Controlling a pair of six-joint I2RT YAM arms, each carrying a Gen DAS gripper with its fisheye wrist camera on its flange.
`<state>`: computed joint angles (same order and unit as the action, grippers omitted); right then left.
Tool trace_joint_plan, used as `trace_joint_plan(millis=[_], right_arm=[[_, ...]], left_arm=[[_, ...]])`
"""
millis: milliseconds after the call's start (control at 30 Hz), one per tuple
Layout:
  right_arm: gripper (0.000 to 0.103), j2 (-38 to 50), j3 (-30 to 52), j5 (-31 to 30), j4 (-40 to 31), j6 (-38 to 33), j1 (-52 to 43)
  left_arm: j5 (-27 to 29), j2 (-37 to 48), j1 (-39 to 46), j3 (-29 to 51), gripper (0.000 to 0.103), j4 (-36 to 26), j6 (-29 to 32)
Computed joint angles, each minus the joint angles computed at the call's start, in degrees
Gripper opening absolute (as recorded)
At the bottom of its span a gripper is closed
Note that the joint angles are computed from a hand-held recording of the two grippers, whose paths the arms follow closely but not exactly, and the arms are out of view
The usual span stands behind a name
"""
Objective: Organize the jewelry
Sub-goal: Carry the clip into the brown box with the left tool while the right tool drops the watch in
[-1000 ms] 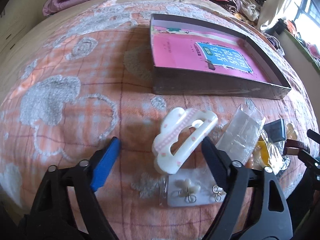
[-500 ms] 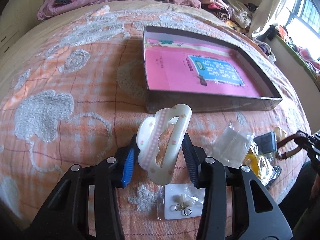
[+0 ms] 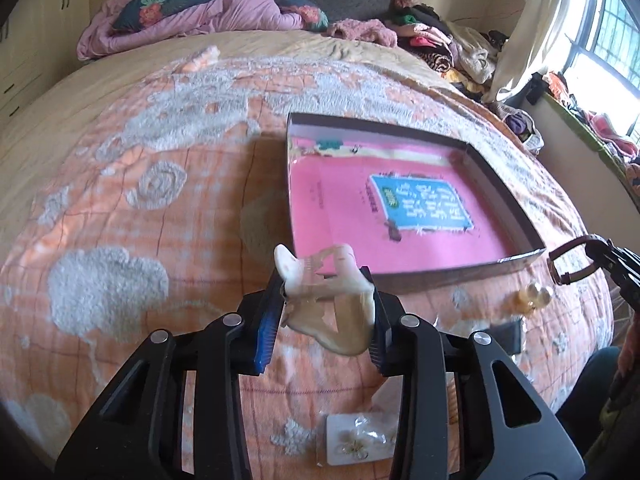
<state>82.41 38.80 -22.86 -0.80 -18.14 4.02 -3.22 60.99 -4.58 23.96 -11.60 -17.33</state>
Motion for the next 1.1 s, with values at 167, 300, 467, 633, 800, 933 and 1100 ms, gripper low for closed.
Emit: trace_joint_plan(millis=[167,300,467,633,800,933,1100], right_arm=[[0.017,2.2,3.1,0.1,0.9,1.5,0.6],[0.017,4.3,5.5,0.4,1.9,3.0,1.7],[0.017,7.6,8.9,0.8,2.7,5.0,3.1],[0.017,11.7,12.5,1.3,3.6,6.8,4.5],[0.017,18.0,17.0,1.6,3.8,8.5,5.7],[0.017,22.7,20.6,1.3,2.7,9.8,6.2],[0.018,26.4,22.7,0.9,2.8,11.3,6.8]], left_arm=[[1.4,-2.2,0.1,1.7,0.028,-1.1,-0.4],[1.1,0.3,0.8,3.5,0.028,0.6,0.1],[0.2,6.1,0.8,6.2,0.028,4.4,-0.3],[-1.4,12.6,-0.8,8.6,0.028,8.5,-1.0],[0.1,19.2,-1.3,9.6,0.028,13.5,-2.7],[-0.2,24.1,-2.0,10.4,0.028,16.4,-2.7],[-0.9,26.5,-2.5,10.4,0.028,18.5,-2.3]])
